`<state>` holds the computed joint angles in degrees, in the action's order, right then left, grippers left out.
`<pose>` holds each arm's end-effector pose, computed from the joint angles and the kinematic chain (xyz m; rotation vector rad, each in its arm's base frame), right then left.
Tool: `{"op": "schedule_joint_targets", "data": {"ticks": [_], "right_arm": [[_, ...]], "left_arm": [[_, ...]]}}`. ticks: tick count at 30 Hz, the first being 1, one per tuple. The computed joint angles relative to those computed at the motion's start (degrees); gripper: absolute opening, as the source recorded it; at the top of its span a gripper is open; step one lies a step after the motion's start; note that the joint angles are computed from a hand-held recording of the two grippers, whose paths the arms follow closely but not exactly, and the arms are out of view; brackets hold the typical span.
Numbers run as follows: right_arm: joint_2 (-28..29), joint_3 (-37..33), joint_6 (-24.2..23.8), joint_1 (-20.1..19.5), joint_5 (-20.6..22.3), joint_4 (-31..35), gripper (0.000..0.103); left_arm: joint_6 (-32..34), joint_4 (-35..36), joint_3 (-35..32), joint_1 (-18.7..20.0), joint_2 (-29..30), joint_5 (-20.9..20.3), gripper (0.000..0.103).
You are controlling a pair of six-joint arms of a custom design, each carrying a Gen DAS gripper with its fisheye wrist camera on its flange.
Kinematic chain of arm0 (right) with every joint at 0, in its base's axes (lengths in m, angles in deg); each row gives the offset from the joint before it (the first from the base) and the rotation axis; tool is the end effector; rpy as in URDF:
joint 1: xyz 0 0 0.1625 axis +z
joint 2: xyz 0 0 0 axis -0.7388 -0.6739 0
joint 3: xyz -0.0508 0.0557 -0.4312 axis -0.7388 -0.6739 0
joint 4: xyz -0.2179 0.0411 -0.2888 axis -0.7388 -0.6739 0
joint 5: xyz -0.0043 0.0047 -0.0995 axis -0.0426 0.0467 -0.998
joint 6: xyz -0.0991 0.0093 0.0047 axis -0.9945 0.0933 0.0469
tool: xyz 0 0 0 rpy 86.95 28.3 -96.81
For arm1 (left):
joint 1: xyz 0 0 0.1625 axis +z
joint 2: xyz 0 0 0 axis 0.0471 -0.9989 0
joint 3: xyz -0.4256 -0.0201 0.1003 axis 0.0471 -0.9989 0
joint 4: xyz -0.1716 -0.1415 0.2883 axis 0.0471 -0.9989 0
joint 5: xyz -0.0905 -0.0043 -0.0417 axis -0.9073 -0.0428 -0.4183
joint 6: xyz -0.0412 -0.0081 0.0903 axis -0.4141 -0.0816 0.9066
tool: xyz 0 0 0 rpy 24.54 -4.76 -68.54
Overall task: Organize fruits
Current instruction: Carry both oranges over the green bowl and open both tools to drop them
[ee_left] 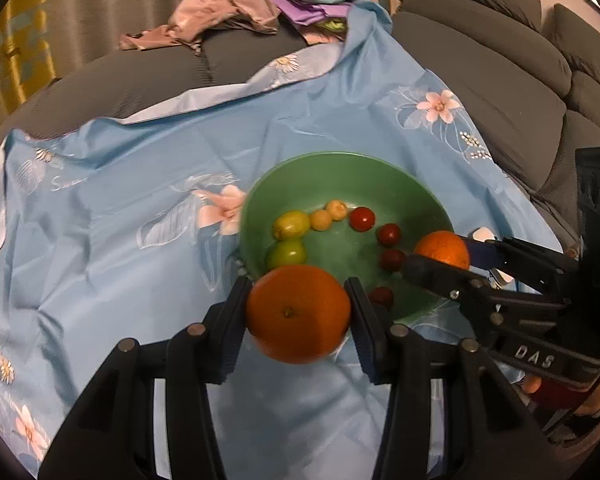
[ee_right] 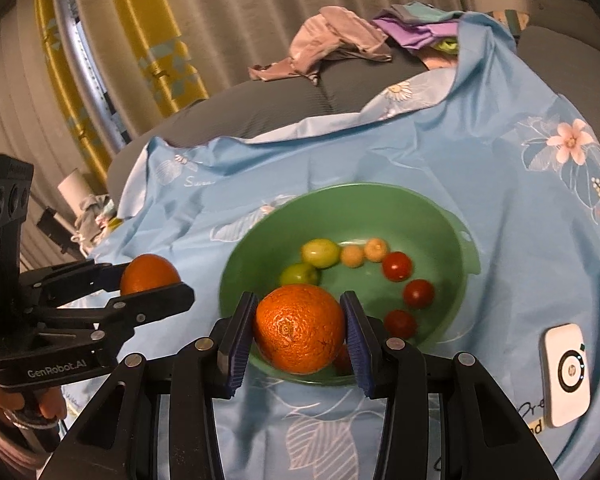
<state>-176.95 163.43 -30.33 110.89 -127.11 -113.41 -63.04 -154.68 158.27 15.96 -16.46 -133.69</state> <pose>-0.0115 -0.3602 0.3482 0.7669 -2.5526 0.9021 -0.4104 -0.3507 -0.0493 0.6862 2.3953 -0.6855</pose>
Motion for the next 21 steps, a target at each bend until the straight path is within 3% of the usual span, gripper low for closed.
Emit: {"op": "schedule_joint_targets", "data": {"ticks": [6, 21], "right_arm": [[2.3, -0.2, 0.2, 0.9, -2.7, -4.6, 0.045], [9.0, -2.3, 2.4, 5.2, -12.3, -12.6, 0.045]], "left_arm": [[3.6, 0.9, -3.2, 1.6, 1.9, -0.7, 0.047], [4.2, 7.4, -8.5, 5.1, 4.4, -2.5, 0.047]]}}
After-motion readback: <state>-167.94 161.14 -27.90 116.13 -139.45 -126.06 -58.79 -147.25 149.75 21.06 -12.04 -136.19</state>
